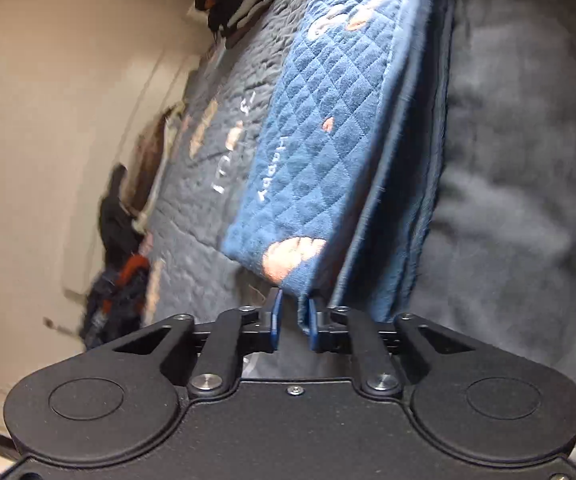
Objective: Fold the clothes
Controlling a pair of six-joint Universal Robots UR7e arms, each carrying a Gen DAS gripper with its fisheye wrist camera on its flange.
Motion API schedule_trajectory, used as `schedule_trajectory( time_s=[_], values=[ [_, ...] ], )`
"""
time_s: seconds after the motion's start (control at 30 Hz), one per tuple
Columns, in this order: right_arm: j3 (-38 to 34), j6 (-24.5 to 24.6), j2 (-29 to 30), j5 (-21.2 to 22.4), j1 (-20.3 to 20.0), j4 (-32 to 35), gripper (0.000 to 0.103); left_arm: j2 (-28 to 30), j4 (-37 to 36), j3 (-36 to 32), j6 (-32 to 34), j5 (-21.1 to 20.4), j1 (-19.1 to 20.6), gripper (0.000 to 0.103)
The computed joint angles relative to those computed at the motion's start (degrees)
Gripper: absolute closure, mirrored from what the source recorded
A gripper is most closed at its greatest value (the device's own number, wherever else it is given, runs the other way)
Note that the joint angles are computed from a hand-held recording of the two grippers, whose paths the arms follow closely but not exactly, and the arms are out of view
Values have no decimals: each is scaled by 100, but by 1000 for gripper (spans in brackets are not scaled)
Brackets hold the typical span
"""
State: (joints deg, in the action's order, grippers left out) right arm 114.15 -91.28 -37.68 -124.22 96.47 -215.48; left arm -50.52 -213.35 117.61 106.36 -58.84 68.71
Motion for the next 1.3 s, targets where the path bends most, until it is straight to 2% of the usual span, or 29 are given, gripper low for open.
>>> schedule_trajectory(
  time_s=[0.1,0.27,0.3,0.37,0.4,0.43,0.47,0.5,0.53,0.6,0.67,0.77,0.83,0.93,1.07,1.13,1.2,1.27,1.3],
  values=[
    [43,-213,54,65,-26,-209,97,-29,310,-43,-177,147,5,91],
    [30,-631,179,-2,-26,-455,97,18,442,87,223,416,16,90],
    [21,-724,203,-37,-15,-492,97,-9,502,92,140,485,-21,90],
    [-9,-939,243,-174,22,-554,95,-233,1085,74,-404,706,-149,89],
    [4,-999,210,-248,44,-536,94,-360,1412,57,-687,802,-210,80],
    [18,-1058,177,-322,66,-517,93,-522,1798,28,-975,883,-268,59],
    [32,-1117,144,-396,89,-498,91,-702,2220,-6,-1300,914,-315,45],
    [45,-1135,102,-468,115,-461,88,-927,2706,-39,-1703,830,-337,24],
    [66,-995,20,-526,148,-345,86,-1123,3137,-93,-2112,732,-352,23],
    [181,-335,-319,-574,197,226,76,-1393,3710,-253,-2998,513,-353,23],
    [290,464,-714,-560,233,937,71,-1564,4091,-445,-3885,219,-322,23],
    [362,1894,-1396,-267,224,2144,67,-1525,4488,-805,-5462,-282,-234,35],
    [324,2895,-1755,298,125,2627,66,-1400,4742,-1042,-6358,-613,-178,48],
    [165,4086,-1976,1406,-98,2786,64,-1082,4700,-1219,-7267,-995,-137,50],
    [-375,5431,-1608,2595,-422,2657,59,-717,4717,-1369,-8616,-1352,-57,50],
    [-710,5743,-1246,2673,-512,2644,59,-591,4614,-1353,-9048,-1338,-27,50],
    [-1030,5919,-913,2641,-592,2683,59,-503,4749,-1384,-9332,-1126,-19,50],
    [-1271,5931,-658,2400,-668,2686,59,-456,4923,-1423,-9499,-825,-8,51],
    [-1376,5844,-533,2125,-680,2583,59,-465,4946,-1427,-9508,-748,8,51]
  ],
)
